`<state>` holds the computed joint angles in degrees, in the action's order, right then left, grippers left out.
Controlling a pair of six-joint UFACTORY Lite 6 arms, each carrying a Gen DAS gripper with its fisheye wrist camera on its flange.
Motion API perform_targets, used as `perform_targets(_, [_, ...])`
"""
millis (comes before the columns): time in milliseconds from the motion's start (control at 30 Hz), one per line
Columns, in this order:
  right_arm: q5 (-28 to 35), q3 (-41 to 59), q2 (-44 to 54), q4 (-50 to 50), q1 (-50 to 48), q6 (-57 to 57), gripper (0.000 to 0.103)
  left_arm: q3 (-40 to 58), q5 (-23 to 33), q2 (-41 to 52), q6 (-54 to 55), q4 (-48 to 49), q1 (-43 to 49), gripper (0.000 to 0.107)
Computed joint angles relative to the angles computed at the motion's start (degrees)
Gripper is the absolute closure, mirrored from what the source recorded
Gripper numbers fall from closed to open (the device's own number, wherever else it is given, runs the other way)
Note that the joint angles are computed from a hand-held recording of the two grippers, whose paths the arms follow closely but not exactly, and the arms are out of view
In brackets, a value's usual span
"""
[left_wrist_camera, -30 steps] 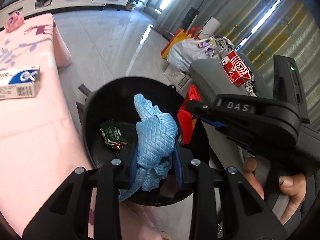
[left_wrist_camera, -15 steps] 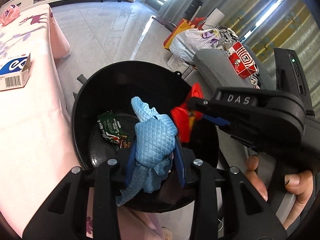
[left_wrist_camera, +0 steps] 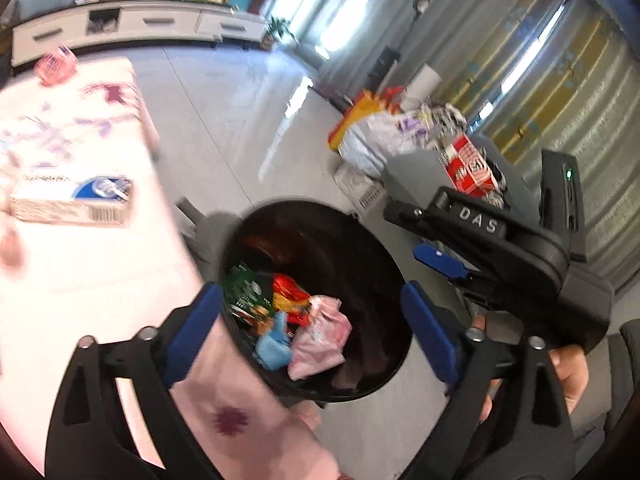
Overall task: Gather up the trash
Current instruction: 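Open both tools to drop the cloth and wrapper into the bin, then move both open tools back to the table toward the yellow chip bag, then grasp the yellow chip bag with the left tool while the right tool grasps the white plastic bag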
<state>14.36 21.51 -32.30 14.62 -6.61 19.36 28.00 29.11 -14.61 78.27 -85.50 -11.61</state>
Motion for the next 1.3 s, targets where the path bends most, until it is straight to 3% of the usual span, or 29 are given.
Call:
perform_targets(133, [-1.91, 2.23, -0.35, -11.94, 8.93, 13.81, 0.027, -1.83, 3.22, -9.4, -5.35, 9.64, 11.11, 0.007])
perform_targets(233, [-3.05, 4.61, 1.82, -23.26, 14.86, 25.58, 0.021, -1.13, 8.83, -13.47, -6.84, 15.57, 24.51, 0.007])
perform_targets(333, [-3.48, 7.84, 5.94, -39.17, 21.36, 42.31, 0.018, 1.95, 15.47, -11.81, -3.11, 17.39, 41.03, 0.007])
perform_targets(433, [-3.22, 11.67, 11.25, -52.15, 27.26, 56.3, 0.018, 6.12, 18.11, -7.23, 0.41, 17.85, 54.27, 0.007])
perform_targets(633, [-0.68, 20.13, 22.61, -65.99, 38.45, 68.87, 0.018, 19.87, 17.33, 9.66, 2.96, 19.12, 70.4, 0.007])
perform_targets(767, [-0.5, 26.33, 30.99, -72.7, 44.37, 75.42, 0.018, 28.7, 9.31, 20.02, -0.72, 21.67, 71.98, 0.007])
perform_targets(867, [-5.25, 30.85, 37.42, -70.62, 45.78, 74.68, 0.018, 36.52, 9.82, 28.01, -5.48, 26.35, 72.23, 0.007])
perform_targets(967, [-7.34, 39.0, 46.32, -55.92, 47.84, 62.33, 0.018, 42.51, 11.44, 34.78, -9.79, 29.59, 71.45, 0.007])
perform_targets(1067, [-5.67, 49.93, 55.36, -37.97, 50.42, 44.8, 0.018, 47.25, 12.81, 39.62, -12.81, 32.86, 69.63, 0.007])
perform_targets(1167, [-2.18, 61.97, 63.72, -21.64, 51.67, 27.57, 0.018, 50.14, 10.78, 43.62, -14.0, 34.33, 67.23, 0.007])
perform_targets(1233, [3.0, 72.56, 70.81, -19.3, 52.23, 24.28, 0.018, 52.54, 10.44, 46.15, -16.25, 36.56, 66.03, 0.008])
perform_targets(1300, [8.08, 83.32, 78.39, -23.59, 53.25, 26.45, 0.018, 55.16, 11.68, 48.85, -17.45, 37.63, 65.45, 0.008])
